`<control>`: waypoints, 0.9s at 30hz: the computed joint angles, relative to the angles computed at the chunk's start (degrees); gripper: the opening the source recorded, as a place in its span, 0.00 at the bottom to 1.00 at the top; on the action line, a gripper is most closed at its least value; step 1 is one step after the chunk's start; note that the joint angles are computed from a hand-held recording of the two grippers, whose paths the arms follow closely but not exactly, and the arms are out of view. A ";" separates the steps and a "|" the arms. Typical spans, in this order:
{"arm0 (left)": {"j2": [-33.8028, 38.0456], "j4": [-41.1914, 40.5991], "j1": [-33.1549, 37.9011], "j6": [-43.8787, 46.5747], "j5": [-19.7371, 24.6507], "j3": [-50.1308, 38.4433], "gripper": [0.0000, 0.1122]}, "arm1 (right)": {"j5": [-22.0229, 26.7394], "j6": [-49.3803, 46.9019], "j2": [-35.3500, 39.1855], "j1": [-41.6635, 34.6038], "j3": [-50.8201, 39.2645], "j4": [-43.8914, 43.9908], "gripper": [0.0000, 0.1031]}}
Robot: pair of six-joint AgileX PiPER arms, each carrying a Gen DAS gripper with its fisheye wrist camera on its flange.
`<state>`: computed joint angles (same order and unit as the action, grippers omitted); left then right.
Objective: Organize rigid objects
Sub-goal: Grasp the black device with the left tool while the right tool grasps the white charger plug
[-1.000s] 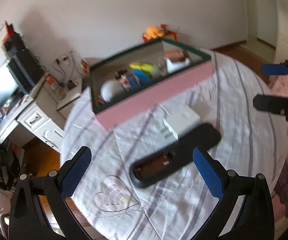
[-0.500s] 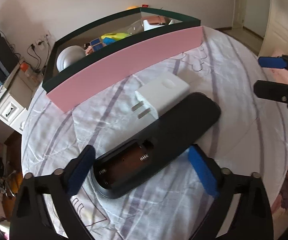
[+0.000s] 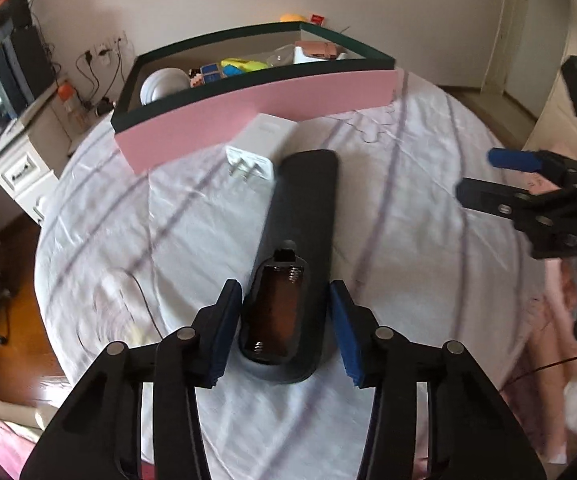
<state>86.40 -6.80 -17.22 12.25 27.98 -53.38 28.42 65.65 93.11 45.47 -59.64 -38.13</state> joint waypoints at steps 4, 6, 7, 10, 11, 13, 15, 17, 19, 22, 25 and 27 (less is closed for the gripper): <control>3.30 1.71 -0.74 -2.11 1.23 -3.42 0.43 | -0.60 0.46 0.38 -0.29 -0.15 0.06 1.00; 6.43 -0.09 -0.57 -1.06 2.15 -6.15 0.49 | -0.55 -0.09 0.87 -0.25 -0.79 0.60 1.00; 7.10 1.83 -1.23 -2.71 1.44 -6.43 0.50 | -0.28 0.16 1.16 -0.01 -1.22 0.31 1.00; 6.72 6.57 -2.96 -7.07 -3.10 -4.63 0.42 | -0.06 -0.61 1.70 0.31 -2.21 0.64 1.00; 6.17 5.81 -2.65 -7.69 -3.78 -3.85 0.41 | 0.37 -0.18 1.98 0.47 -2.62 0.18 1.00; 4.92 5.62 -2.20 -9.08 -5.11 -2.03 0.41 | 1.23 -0.83 2.89 0.61 -4.00 0.52 1.00; 2.48 8.31 -1.71 -12.97 -6.21 0.90 0.41 | 1.93 -1.29 4.07 0.92 -5.79 0.55 1.00; 0.05 6.45 0.09 -11.78 -6.51 3.51 0.40 | 2.82 -2.96 5.48 1.23 -7.84 1.36 1.00; -1.84 4.93 2.15 -11.20 -6.67 5.46 0.40 | 4.12 -5.69 7.83 1.80 -11.13 2.79 1.00; -2.82 9.35 4.32 -16.07 -7.19 6.88 0.40 | 5.73 -9.60 11.55 2.47 -16.43 5.07 1.00; -2.69 16.29 5.84 -24.77 -7.24 6.82 0.40 | 8.19 -15.07 16.23 2.97 -23.57 8.17 1.00; -1.79 13.42 7.70 -22.19 -7.37 6.24 0.40 | 10.01 -18.61 19.72 3.19 -28.99 9.83 1.00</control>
